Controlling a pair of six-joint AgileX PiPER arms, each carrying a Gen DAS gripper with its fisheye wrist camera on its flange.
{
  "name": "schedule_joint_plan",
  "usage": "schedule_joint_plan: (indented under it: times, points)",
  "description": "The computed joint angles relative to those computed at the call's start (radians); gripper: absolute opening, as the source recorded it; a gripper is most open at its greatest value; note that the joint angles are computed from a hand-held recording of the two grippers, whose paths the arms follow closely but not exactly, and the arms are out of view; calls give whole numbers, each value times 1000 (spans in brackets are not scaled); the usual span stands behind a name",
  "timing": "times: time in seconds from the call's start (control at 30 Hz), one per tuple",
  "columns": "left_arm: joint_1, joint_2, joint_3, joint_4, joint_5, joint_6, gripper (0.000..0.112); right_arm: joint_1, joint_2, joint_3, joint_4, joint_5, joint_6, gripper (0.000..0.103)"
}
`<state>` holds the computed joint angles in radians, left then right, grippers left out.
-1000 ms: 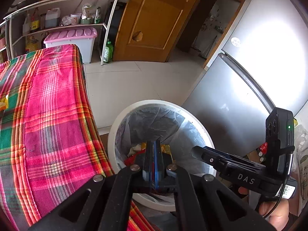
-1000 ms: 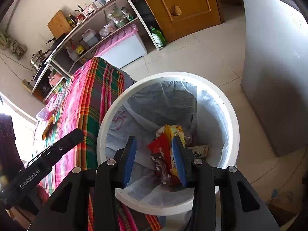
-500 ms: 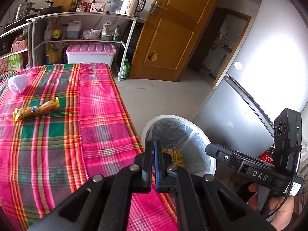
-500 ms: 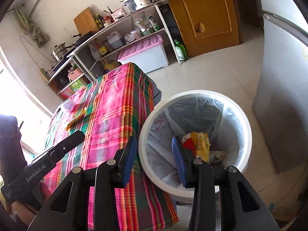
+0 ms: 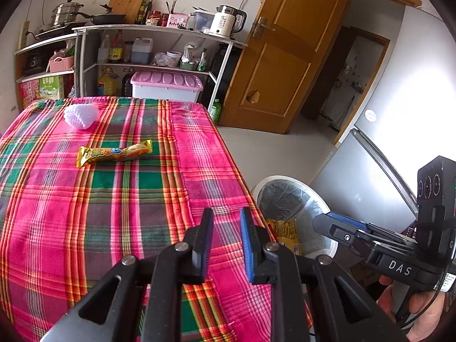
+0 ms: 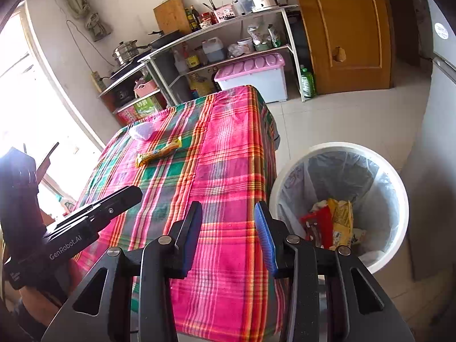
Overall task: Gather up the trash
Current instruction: 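Move both grippers back over the table toward the gold candy wrapper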
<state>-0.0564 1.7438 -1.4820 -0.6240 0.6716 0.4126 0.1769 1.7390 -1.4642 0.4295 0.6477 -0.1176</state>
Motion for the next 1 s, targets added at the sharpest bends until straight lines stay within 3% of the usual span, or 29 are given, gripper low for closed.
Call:
schedule_joint_plan:
  times: [0.57, 0.8, 1.0]
  points:
    - [163, -43, 73, -42, 5, 61, 22, 108, 107, -171, -24, 65, -18, 39]
    - [223, 1, 8, -27, 19, 51, 22, 156, 229, -360, -20, 127, -89, 39]
    - [273, 69, -83, -14, 37, 56, 24, 186, 410, -628, -50, 219, -103, 41]
